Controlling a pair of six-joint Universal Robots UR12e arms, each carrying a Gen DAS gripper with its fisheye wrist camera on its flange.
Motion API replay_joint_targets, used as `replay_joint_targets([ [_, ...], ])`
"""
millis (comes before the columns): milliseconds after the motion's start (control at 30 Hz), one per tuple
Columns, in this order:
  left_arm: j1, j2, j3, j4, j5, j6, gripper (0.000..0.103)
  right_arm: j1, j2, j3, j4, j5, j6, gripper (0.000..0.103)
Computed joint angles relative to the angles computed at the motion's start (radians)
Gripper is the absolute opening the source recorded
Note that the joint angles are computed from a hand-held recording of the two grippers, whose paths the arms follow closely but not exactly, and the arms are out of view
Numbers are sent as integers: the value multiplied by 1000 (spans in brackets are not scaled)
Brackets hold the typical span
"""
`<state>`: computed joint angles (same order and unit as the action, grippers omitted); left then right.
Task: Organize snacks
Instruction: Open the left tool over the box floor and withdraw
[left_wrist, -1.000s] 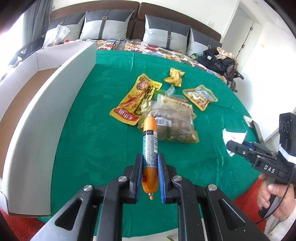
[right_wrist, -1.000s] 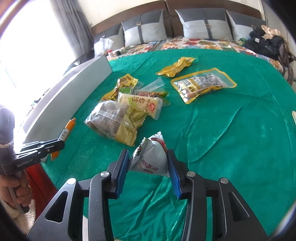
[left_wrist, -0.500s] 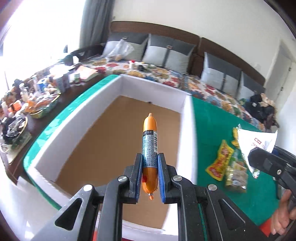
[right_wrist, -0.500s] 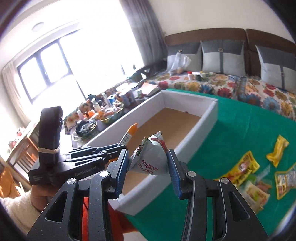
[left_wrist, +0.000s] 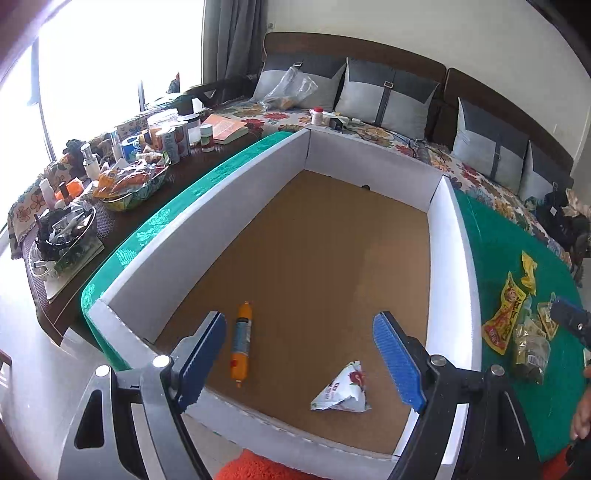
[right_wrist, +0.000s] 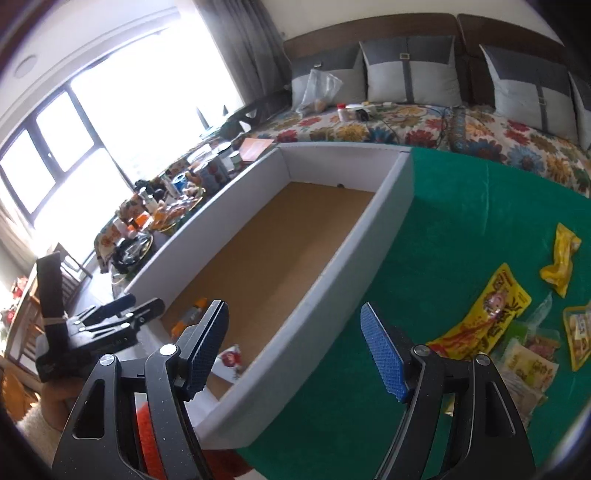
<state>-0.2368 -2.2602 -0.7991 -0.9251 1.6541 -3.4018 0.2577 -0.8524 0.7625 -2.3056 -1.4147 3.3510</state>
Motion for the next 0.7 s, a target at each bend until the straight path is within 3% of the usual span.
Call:
replay_joint_targets([
  [133, -34, -24, 35, 55, -21, 91, 85, -19, -146, 310, -148, -268, -52, 77],
  [233, -57, -50, 71, 76, -63, 163, 92, -47, -234, 492, -171, -407, -29, 77],
  [367, -98, -109, 163, 33, -11, 267, 93, -92, -327, 662, -197, -471, 86, 77],
  [500, -130, -156, 235, -40, 79, 366, 93, -117, -368, 732, -227, -475, 166, 77],
  [600, -150, -159, 227, -36, 147, 422, 93, -124, -367, 735, -238, -488, 153, 77],
  [700, -157, -151, 214, -43, 159, 416, 93, -123, -359, 734, -250, -503, 122, 77],
])
